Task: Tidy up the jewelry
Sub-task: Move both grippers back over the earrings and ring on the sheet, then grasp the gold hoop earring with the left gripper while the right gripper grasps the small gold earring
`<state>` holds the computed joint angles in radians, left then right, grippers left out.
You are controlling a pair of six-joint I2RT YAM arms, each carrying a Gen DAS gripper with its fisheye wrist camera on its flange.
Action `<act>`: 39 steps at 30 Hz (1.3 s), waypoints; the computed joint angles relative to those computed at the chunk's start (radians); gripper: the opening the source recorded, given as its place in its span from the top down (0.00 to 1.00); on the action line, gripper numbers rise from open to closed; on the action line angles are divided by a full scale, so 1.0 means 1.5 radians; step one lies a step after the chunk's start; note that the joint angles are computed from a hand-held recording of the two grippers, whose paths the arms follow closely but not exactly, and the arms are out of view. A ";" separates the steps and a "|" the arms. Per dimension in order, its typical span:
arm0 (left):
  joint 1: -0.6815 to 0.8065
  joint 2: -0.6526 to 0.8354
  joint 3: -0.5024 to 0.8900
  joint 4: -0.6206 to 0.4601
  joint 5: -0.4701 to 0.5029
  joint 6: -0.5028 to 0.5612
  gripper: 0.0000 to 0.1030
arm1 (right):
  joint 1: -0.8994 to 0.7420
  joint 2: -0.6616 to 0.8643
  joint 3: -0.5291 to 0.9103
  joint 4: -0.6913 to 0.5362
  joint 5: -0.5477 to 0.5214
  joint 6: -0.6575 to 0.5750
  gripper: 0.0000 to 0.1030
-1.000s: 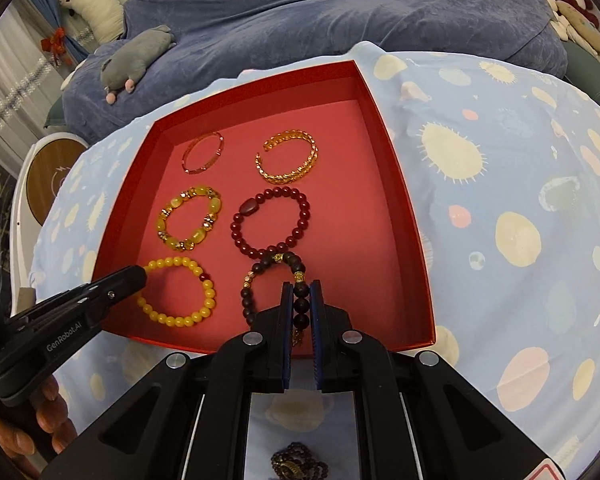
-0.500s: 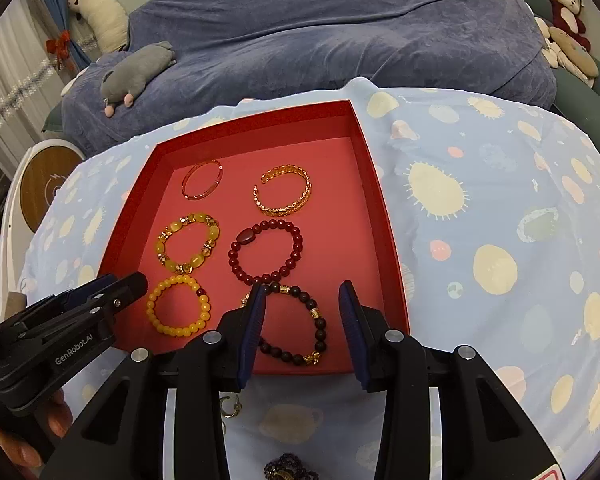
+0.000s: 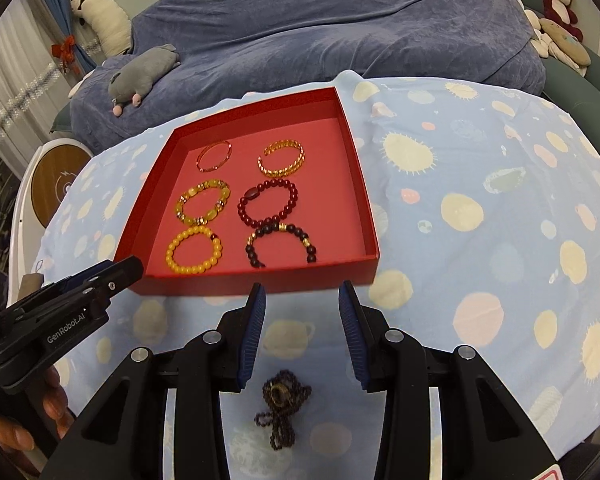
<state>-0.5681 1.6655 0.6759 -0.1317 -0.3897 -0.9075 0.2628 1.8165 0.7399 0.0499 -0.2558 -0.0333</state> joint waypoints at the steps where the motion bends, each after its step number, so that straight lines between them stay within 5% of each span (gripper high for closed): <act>1: -0.010 -0.004 -0.009 -0.001 -0.001 -0.012 0.61 | -0.003 -0.011 -0.020 0.003 -0.004 -0.005 0.63; 14: -0.130 -0.011 -0.085 -0.003 -0.006 -0.159 0.61 | 0.025 -0.036 -0.162 0.061 -0.004 -0.033 0.64; 17: -0.144 -0.009 -0.090 -0.004 -0.004 -0.175 0.61 | 0.030 -0.011 -0.157 0.071 0.001 -0.037 0.70; 21: -0.158 -0.011 -0.096 -0.001 -0.005 -0.185 0.61 | 0.028 0.016 -0.144 0.071 -0.002 -0.039 0.92; 39: -0.164 0.007 -0.093 0.015 0.008 -0.187 0.61 | 0.007 -0.015 -0.124 0.049 -0.027 -0.041 0.87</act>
